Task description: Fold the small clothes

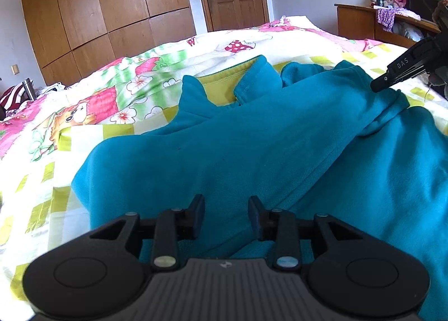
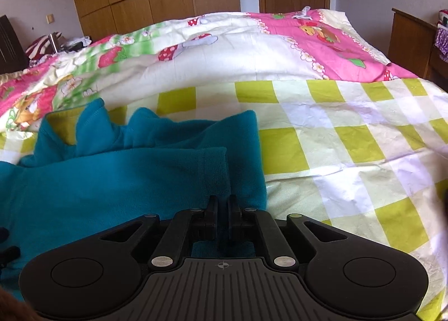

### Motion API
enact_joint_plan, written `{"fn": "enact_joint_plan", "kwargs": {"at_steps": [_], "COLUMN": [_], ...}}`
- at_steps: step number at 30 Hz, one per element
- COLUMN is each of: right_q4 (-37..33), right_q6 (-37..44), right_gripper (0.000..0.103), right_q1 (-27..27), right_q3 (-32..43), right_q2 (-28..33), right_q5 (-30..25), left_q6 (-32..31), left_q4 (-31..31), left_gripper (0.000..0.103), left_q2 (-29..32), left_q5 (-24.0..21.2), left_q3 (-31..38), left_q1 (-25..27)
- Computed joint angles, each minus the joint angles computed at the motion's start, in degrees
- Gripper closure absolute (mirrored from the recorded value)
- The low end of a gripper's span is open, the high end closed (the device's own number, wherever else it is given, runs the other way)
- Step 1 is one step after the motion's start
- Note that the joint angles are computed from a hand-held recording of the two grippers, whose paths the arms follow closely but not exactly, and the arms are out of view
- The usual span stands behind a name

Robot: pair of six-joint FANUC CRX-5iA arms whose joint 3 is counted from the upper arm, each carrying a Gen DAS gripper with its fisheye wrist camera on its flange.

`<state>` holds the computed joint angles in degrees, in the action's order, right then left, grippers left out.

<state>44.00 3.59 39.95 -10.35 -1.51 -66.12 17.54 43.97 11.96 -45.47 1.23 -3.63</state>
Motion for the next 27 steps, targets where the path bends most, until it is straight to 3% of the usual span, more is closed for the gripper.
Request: {"fn": "enact_joint_plan", "kwargs": {"at_steps": [3,6,13,19,22,25,27], "right_q4": [-0.4,-2.1,-10.5,-18.0,-22.9,-26.5,-26.5], "right_q6": [2.3,0.8,-8.1,-13.3,-13.8,-15.9,-15.4], "right_gripper": [0.085,0.068,0.057,0.054,0.055,0.086,0.091], "right_q1": [4.3,12.4,32.5,39.9,40.0,39.6,40.5], "right_q3": [-0.2,-1.2,0.3,1.3,2.2,1.9,2.4], "right_q2": [-3.7,-7.9,-12.3,-12.4,-12.0,-13.7,-14.1], "right_q5": [-3.7,-11.2,-29.2,-33.5,-33.9,-31.3,-31.1], "left_q6": [0.9,1.2,3.5,8.3,11.6,18.5,20.4], "left_q4": [-0.7,-1.2,-5.8,-9.8,-10.9,-15.8,-19.1], "left_gripper": [0.055,0.055,0.055,0.055,0.054,0.052,0.052], "left_q2": [-3.2,-7.6,-18.0,-25.2,-27.1,-27.6,-29.3], "left_q5": [-4.7,-10.3,-20.8,-26.6,-27.2,-30.2,-30.7], "left_q3": [-1.3,-4.6,-11.9,-16.5,-16.9,-14.4,-14.3], "left_q1": [3.0,6.8,14.6,18.6,19.9,21.1,22.2]}}
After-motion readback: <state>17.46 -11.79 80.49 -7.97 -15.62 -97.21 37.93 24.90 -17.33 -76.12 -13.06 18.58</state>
